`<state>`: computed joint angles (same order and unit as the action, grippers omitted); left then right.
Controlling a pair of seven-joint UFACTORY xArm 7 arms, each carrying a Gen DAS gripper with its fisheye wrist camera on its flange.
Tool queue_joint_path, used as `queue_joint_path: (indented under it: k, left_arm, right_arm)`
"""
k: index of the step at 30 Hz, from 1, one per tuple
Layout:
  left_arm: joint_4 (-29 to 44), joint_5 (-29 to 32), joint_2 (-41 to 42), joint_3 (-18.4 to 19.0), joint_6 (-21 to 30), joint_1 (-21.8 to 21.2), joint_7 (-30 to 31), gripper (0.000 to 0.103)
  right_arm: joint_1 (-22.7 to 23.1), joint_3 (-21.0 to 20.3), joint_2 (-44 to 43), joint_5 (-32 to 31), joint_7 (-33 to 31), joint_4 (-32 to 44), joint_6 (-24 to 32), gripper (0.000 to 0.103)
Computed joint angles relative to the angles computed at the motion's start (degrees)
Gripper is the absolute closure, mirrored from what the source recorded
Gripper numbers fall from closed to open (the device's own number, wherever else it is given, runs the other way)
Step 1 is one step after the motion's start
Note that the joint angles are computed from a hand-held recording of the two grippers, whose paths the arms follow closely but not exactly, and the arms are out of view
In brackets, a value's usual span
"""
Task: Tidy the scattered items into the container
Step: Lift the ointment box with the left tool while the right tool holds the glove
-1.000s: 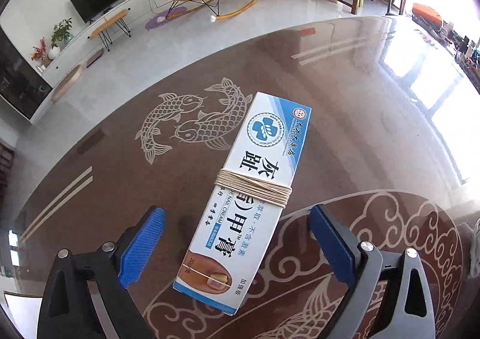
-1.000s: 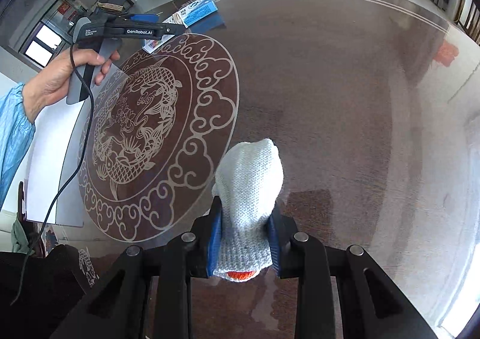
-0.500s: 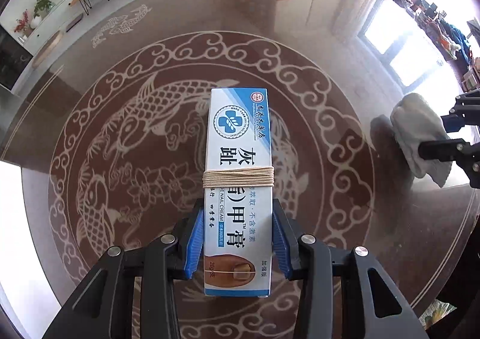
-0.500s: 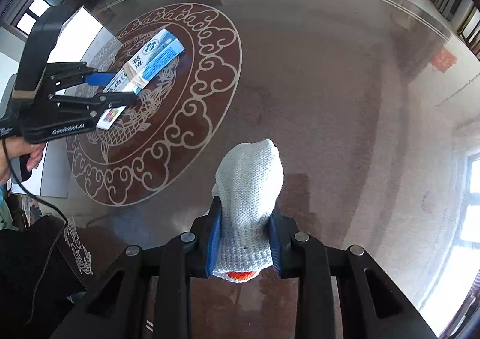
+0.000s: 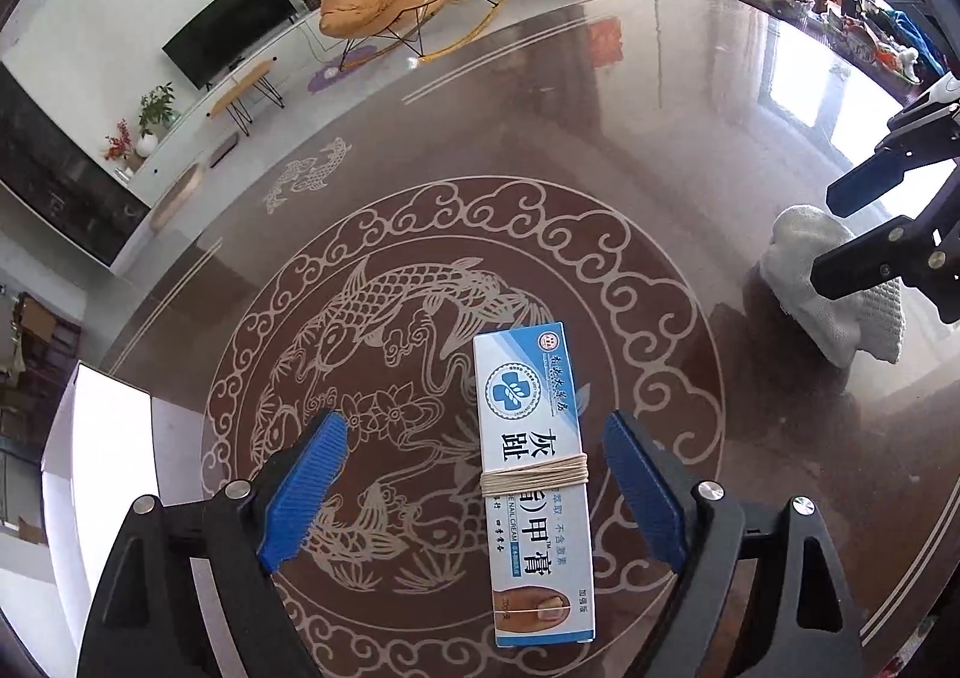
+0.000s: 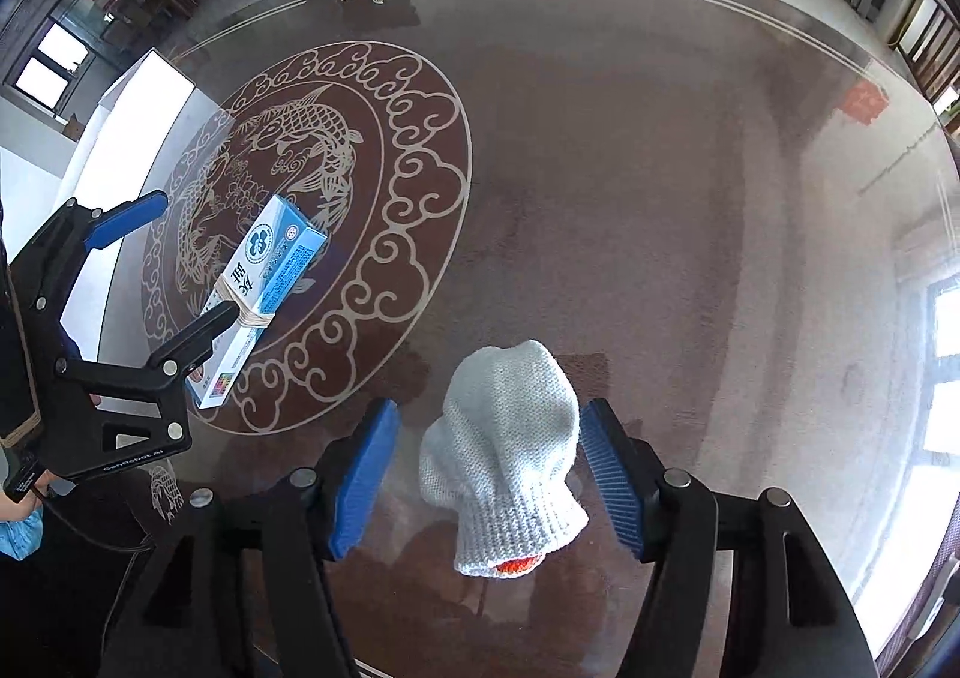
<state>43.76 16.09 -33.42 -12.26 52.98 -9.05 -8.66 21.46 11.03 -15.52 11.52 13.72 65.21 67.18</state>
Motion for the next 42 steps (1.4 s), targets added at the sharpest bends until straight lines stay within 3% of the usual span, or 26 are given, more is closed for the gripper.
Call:
queue_joint_path:
  k: [15,17,21,25,35,37,40,42]
  left_arm:
    - [1.0,2.6,1.7,-0.7,-1.0,0.3,-0.9,0.016]
    - [1.1,0.6,2.1,0.5,-0.6,-0.2,-0.5,0.016]
    - [2.2,-9.3,4.0,5.5,1.9,-1.8,2.3,0.016]
    - [2.0,-9.9,4.9,5.3,1.6,-0.4,2.2,0.016]
    - [2.9,-12.4,9.7,5.3,2.0,-0.6,3.0,0.016]
    - [2.8,-11.9,10.1,5.1,1.6,0.0,1.1,0.002]
    - [3.3,-16.1,10.8,7.4,2.8,-0.1,1.3,0.000]
    - [3.6,-15.7,10.7,7.3,3.1,0.1,2.0,0.000]
  right_arm:
    - [-1.3,-0.7,-1.1,-1.6,0.0,-1.5,0.0,0.038]
    - [-1.3,-0.6,-1.0,-1.8,-0.2,-1.4,0.3,0.038]
    - [-1.4,-0.9,-0.7,-0.7,-0.3,-0.8,1.2,0.038]
    - [-1.3,-1.3,-0.6,1.8,0.0,-0.6,0.6,0.038]
    - [1.0,2.2,3.8,-6.3,-0.8,1.6,5.2,0.039]
    - [1.5,2.1,3.8,-6.2,-1.9,0.8,4.5,0.040]
    - [1.4,1.5,4.0,-5.4,-1.4,0.1,4.4,0.039]
    - [1.3,1.0,3.0,-4.4,-1.8,-1.6,2.9,0.038]
